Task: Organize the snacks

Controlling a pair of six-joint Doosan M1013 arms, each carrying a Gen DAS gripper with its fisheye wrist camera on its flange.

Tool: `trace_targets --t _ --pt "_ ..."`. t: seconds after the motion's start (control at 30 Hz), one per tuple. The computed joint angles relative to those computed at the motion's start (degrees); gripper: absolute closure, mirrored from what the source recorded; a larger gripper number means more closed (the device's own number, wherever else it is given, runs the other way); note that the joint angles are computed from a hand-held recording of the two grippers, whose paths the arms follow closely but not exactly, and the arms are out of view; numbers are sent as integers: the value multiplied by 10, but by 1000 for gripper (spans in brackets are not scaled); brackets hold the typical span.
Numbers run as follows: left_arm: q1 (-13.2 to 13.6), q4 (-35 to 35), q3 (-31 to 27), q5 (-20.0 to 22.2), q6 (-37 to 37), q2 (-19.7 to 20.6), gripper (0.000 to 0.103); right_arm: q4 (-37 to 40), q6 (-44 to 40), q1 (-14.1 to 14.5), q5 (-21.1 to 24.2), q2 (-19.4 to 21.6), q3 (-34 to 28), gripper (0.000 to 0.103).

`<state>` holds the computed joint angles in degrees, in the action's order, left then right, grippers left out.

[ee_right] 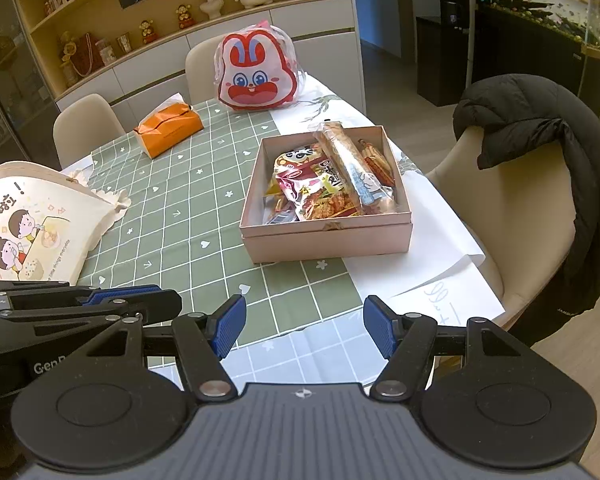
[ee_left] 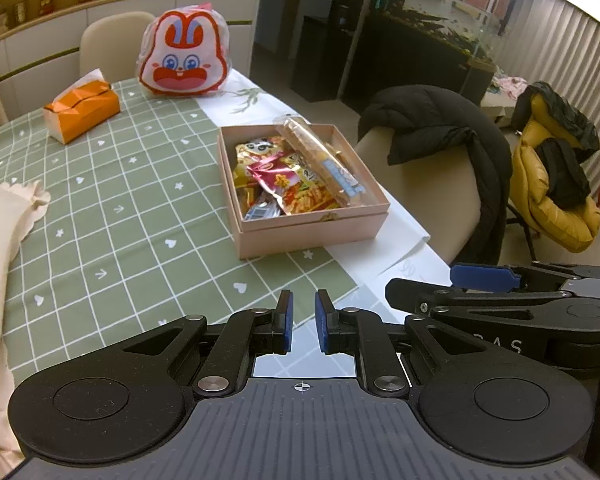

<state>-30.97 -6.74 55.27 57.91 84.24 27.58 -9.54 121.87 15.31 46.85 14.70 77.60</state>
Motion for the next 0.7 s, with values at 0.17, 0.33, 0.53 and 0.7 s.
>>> trace_targets --t 0.17,0.33,0.53,0.7 --pt "0 -1 -1 2 1 0 87 -1 1 0 0 -1 3 37" --pt "1 -2 2 2 0 -1 87 -2 2 1 0 -1 3 37" --pt "3 -15 3 7 1 0 87 -1 5 1 1 -1 4 37" --pt "5 -21 18 -20 16 -6 88 -9 13 1 -1 0 5 37"
